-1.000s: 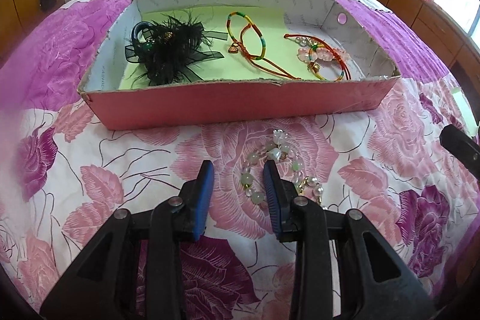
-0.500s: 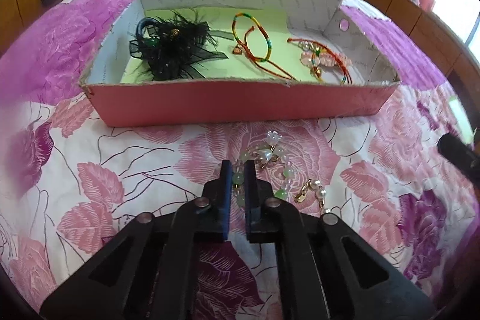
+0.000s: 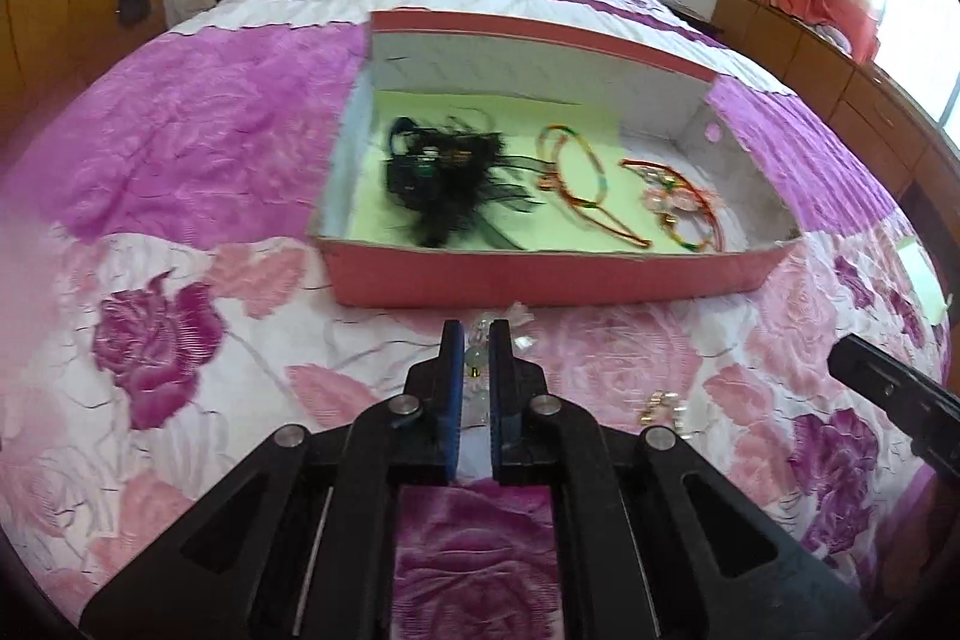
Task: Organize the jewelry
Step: 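Move both tools back toward the pearl-and-jade bracelet on the bedspread, then grasp the pearl-and-jade bracelet with the left tool while the right tool grasps a pearl earring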
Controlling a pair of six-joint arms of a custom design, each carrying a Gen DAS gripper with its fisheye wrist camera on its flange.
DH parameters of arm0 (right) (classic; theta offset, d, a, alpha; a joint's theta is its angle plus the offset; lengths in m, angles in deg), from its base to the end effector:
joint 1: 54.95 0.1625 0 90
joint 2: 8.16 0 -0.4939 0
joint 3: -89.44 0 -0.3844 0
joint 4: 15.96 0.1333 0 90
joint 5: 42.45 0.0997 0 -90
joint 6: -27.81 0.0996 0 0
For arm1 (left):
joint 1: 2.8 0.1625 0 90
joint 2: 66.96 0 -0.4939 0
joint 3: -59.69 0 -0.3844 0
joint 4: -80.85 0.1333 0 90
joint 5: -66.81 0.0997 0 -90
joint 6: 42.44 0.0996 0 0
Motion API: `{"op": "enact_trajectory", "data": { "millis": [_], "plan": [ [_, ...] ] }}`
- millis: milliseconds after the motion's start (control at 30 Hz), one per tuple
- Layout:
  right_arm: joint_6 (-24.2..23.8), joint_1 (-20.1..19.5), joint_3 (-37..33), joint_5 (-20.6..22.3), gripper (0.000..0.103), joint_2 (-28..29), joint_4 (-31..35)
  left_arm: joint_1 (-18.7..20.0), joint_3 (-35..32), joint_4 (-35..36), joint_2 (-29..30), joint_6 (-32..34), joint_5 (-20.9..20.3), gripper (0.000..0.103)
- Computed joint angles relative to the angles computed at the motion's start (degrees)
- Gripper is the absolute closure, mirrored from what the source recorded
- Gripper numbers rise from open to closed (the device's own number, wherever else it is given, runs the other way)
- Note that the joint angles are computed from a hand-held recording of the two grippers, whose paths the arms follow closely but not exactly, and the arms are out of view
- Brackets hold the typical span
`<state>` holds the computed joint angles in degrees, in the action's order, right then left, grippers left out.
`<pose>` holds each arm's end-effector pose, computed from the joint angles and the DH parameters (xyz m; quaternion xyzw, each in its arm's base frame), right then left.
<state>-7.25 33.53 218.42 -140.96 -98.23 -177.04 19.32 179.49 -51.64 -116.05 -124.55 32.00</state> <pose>0.1070 -0.4383 0.3847 0.2568 -0.9234 0.2400 0.1544 -0.3928 -0.3918 0.0757 0.0056 0.8669 -0.3780 0.3250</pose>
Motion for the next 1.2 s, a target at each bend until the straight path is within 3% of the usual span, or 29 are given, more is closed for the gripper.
{"op": "enact_trajectory", "data": {
  "millis": [233, 567, 967, 1133, 1200],
  "plan": [
    [0.3, 1.7, 0.7, -1.6, 0.068, 1.4, 1.2, 1.0, 2.8, -0.8, -1.6, -4.0, -0.9, 0.103],
    [1.1, 3.5, 1.5, -4.7, 0.068, 4.8, 3.8, 1.5, 5.3, -6.7, -1.3, -3.3, -1.8, 0.103],
    [0.5, 5.0, 1.9, -8.1, 0.068, 10.7, 0.4, 1.7, 6.6, -10.2, -1.0, -2.3, -1.9, 0.103],
    [0.5, 4.6, 1.8, -8.4, 0.093, 12.1, -1.4, 1.7, 6.5, -10.0, -0.9, -2.4, -1.9, 0.103],
    [0.8, 4.1, 1.6, -7.4, 0.094, 11.8, -0.7, 1.6, 6.4, -9.6, -0.8, -2.6, -1.9, 0.103]
  ]
}}
